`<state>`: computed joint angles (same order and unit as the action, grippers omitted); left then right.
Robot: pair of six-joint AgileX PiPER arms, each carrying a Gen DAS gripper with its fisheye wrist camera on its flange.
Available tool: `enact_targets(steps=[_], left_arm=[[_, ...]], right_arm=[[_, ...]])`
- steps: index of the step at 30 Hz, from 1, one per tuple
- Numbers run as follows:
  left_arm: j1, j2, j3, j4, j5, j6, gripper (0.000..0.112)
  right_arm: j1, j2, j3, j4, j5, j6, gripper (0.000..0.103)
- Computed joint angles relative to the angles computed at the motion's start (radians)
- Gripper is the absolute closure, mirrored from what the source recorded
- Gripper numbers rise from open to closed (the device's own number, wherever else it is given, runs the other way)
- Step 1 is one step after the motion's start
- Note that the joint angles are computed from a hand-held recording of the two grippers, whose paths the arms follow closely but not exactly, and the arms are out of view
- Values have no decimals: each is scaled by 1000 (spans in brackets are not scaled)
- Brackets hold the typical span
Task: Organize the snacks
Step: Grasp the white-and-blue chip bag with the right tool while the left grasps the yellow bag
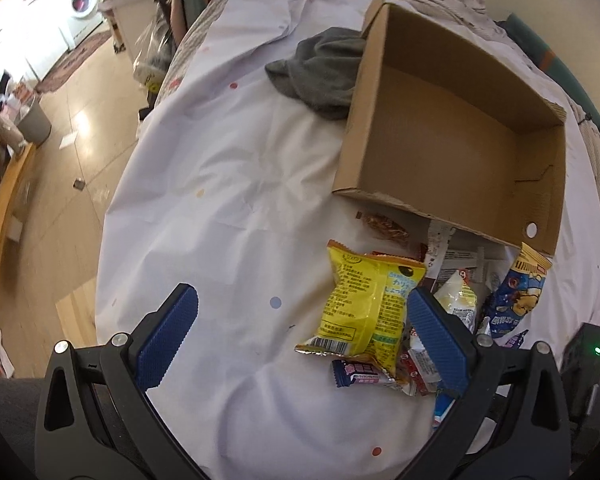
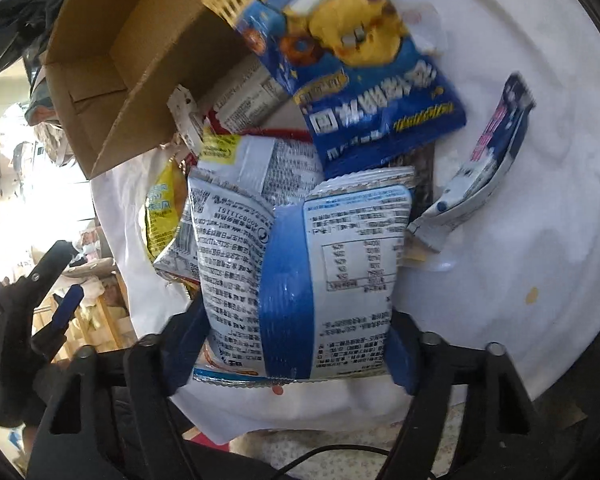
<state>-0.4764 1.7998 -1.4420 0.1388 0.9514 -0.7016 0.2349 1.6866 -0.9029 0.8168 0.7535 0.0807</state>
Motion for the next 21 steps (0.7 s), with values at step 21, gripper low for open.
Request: enact_targets(steps=[21], left_arm=[[-6, 292, -243, -177, 103, 200, 18]], right_arm=[[-227, -142, -18, 152, 89, -412, 43]])
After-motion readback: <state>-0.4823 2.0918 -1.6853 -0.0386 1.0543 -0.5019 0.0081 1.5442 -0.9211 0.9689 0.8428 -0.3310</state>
